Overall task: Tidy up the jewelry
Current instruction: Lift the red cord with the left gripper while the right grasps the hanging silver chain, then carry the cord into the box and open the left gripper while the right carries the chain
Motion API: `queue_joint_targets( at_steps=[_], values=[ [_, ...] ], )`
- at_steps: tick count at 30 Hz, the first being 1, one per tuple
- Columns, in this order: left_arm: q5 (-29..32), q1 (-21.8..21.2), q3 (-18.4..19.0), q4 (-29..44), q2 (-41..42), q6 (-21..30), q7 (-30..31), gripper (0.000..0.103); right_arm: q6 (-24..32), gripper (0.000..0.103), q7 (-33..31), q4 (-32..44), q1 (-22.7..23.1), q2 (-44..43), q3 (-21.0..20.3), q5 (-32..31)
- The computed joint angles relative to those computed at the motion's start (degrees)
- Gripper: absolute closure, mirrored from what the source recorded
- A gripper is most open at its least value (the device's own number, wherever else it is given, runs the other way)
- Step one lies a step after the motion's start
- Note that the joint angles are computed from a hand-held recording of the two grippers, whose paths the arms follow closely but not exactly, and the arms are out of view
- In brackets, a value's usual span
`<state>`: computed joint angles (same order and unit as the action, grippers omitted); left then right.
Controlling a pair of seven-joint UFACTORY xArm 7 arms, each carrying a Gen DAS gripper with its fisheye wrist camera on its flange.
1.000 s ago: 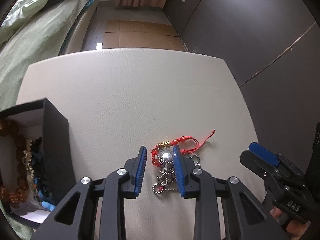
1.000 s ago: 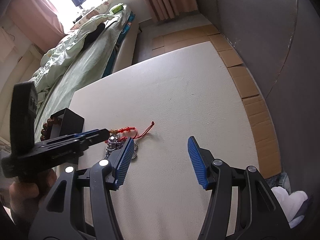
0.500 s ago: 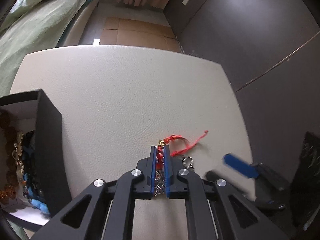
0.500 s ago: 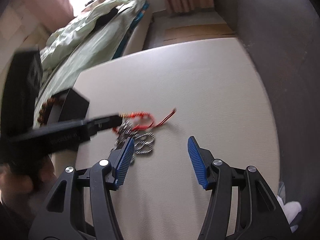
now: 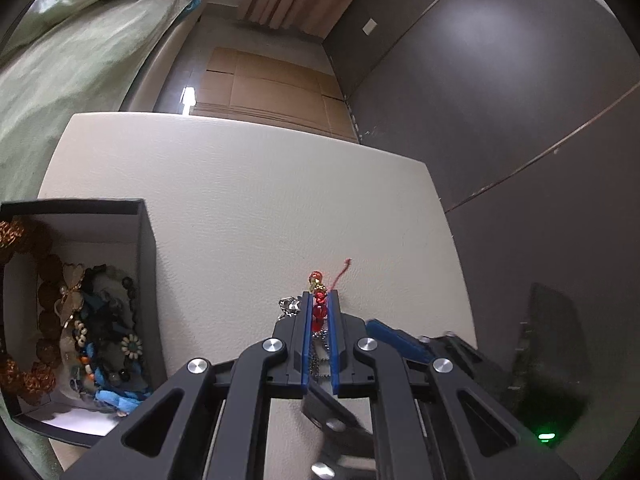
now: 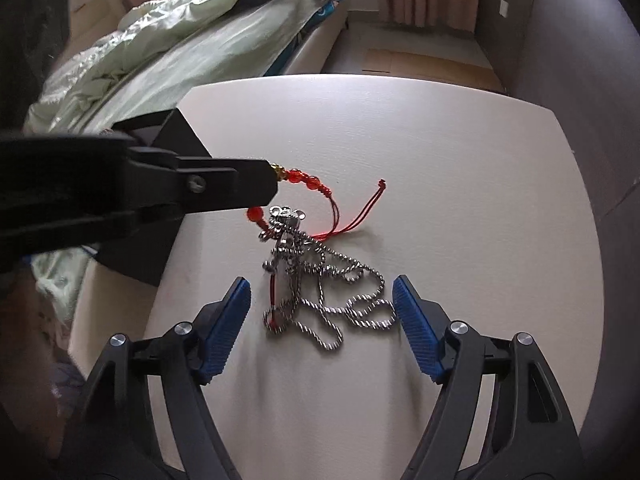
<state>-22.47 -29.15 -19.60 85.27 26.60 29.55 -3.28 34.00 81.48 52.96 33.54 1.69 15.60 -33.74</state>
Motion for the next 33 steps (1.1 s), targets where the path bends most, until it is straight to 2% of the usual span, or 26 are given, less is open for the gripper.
queue_joint_targets(
  at_steps=[3, 6, 8, 10, 12, 14, 17, 24, 33],
  values=[
    [-1.58, 1.08, -0.52, 0.57, 0.1, 0.49, 0.75, 0.098, 3.35, 0.03, 2.74, 2.52, 0.86, 2.11, -0.15, -4.32],
    [-2.97, 1.72, -0.84, 0.52, 0.1, 0.35, 1.57, 0.098, 5.79, 0.04, 5.37, 3.78, 1.85, 3.2, -0.67, -7.46],
    [-2.69, 1.45, -0.35, 0.51, -0.05, 0.15, 1.27, 0.098, 5.86, 0.053, 6.88, 3.46, 2.04, 2.99, -1.11, -8.78],
    [-3.28, 1.84, -0.55, 0.03, -0.25, -0.02, 1.62, 0.098, 3.74, 0.083, 7.9, 2.05, 1.54, 2.01, -1.47, -9.26],
    [-3.0, 1.71, -0.12, -0.39, -0.68, -0.26, 1.24, 0.098, -0.91, 0.093, 8.03, -0.67, 0.24, 0.31, -1.88, -8.03],
    [-3.01, 1.88, 0.08, -1.31, -1.48, -1.0, 1.08, 0.098, -4.57, 0.094, 7.52, -3.06, -0.97, -1.33, -1.81, -5.99],
    [-3.61, 2.23, -0.1, -2.47, -2.74, -1.85, 1.05, 0.098, -6.22, 0.094, 7.65, -4.59, -2.13, -3.29, -1.03, -5.07],
    [-4.52, 2.75, -0.01, -6.57, -6.76, -5.08, 0.84, 0.098, -6.75, 0.094, 10.51, -5.41, -4.49, -6.27, 1.12, -6.24],
    [-4.95, 2.7, 0.66, -10.24, -11.91, -7.62, 0.09, 0.098, -11.82, 0.094, 18.2, -6.99, -9.11, -11.79, 4.64, -14.35]
  ],
)
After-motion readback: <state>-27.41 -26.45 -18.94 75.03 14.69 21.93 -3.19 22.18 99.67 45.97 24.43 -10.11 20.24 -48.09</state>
